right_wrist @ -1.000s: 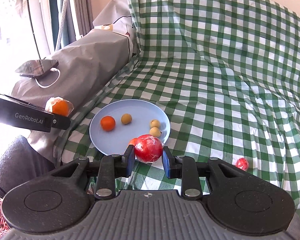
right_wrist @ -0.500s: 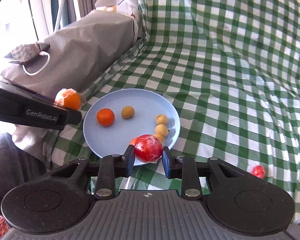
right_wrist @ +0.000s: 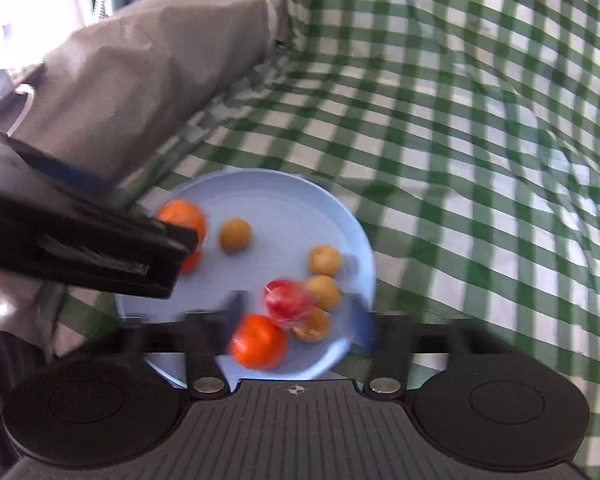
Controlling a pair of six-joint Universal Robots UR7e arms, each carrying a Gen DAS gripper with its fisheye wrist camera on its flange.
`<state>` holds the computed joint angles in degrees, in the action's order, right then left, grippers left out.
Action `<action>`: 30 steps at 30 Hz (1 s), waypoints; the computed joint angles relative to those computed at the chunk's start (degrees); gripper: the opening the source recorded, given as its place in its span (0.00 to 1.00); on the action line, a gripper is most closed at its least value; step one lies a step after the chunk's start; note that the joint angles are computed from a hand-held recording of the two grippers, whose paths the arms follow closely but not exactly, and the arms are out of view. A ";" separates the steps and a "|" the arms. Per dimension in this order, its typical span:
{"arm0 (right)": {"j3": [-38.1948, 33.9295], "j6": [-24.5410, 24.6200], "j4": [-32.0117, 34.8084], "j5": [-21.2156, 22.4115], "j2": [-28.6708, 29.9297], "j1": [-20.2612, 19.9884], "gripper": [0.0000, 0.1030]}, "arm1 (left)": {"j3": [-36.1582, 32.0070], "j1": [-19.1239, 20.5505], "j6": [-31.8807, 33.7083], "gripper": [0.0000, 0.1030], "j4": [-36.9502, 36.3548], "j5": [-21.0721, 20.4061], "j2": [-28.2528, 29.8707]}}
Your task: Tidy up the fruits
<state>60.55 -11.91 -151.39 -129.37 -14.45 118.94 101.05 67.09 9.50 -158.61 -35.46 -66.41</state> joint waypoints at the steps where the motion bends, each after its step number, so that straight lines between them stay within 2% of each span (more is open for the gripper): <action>1: 0.63 -0.17 -0.24 -1.08 -0.48 0.23 0.81 | 1.26 -0.32 -0.56 1.00 -1.64 -0.76 -1.06; 3: 2.78 0.37 1.56 -2.33 -2.50 0.77 0.85 | 2.41 -0.71 -6.21 1.00 2.29 -2.54 -3.42; 6: 6.12 6.54 6.19 -5.53 -5.56 1.87 0.91 | 3.31 -1.53 -12.89 1.00 9.83 -3.90 -6.20; 10: 9.38 17.20 9.80 -9.90 -7.94 3.68 0.99 | 5.24 -3.31 -15.11 1.00 13.19 -0.37 -7.81; 13: 10.42 22.91 10.96 -12.57 -8.28 4.86 0.99 | 6.76 -4.82 -16.47 1.00 15.36 1.56 -9.50; 19: 8.33 31.24 18.85 -14.51 -7.83 6.18 0.99 | 10.31 -6.88 -15.50 1.00 14.40 1.67 -13.89; 24: 4.15 44.26 29.33 -16.13 -7.15 6.93 0.99 | 12.71 -7.68 -11.38 1.00 11.95 2.05 -17.01; 30: 0.20 60.55 42.56 -18.54 -6.07 8.11 0.99 | 13.60 -6.62 -10.37 1.00 12.44 -1.66 -20.93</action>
<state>60.75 48.64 -108.84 -147.91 -20.52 127.05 114.66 60.47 -0.87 -146.16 -37.12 -87.34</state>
